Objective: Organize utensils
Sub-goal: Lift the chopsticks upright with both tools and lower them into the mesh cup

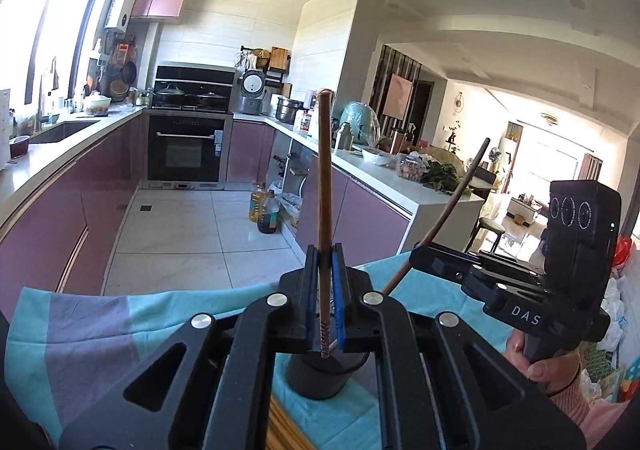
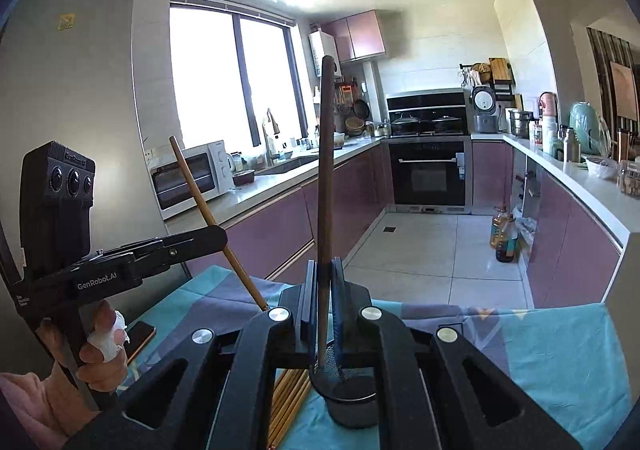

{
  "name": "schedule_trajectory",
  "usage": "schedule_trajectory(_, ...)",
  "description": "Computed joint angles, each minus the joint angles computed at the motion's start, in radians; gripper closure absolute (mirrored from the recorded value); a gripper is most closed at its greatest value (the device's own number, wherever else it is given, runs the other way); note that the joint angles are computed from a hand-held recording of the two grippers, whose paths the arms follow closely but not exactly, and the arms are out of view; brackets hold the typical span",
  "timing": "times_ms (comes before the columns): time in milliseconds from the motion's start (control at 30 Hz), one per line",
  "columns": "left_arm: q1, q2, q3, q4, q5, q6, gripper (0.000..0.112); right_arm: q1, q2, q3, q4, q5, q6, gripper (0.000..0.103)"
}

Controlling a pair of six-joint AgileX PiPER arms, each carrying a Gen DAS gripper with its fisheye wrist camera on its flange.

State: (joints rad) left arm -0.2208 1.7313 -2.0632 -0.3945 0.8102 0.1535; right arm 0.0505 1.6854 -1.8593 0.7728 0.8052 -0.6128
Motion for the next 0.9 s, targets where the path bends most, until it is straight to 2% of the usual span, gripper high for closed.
schedule_trajectory(133, -0.063, 0.106, -0.146, 0.104, 0.061, -0.083, 0.105, -0.005, 0.050, -0.061, -0.059, 0.025, 0.039, 0.098)
schedule_trajectory(300, -0.121, 0.210, -0.198, 0.193, 0.089, -0.136, 0.105, 0.004, 0.105, -0.099, -0.126, 0.076, 0.084, 0.098)
schedule_trajectory(367, -0.110, 0.216, -0.145, 0.178, 0.070, -0.115, 0.105, 0.011, 0.124, -0.119, -0.155, 0.108, 0.107, 0.098)
schedule_trajectory(533, -0.118, 0.287, -0.120, 0.184, 0.045, -0.101, 0.105, 0.038, 0.171, -0.174, -0.246, 0.182, 0.158, 0.098)
schedule_trajectory(733, -0.123, 0.341, -0.174, 0.202, 0.060, -0.102, 0.105, 0.043, 0.255, -0.284, -0.276, 0.266, 0.219, 0.098)
schedule_trajectory(900, -0.103, 0.382, -0.227, 0.198, 0.084, -0.094, 0.104, 0.050, 0.301, -0.344, -0.288, 0.292, 0.254, 0.097)
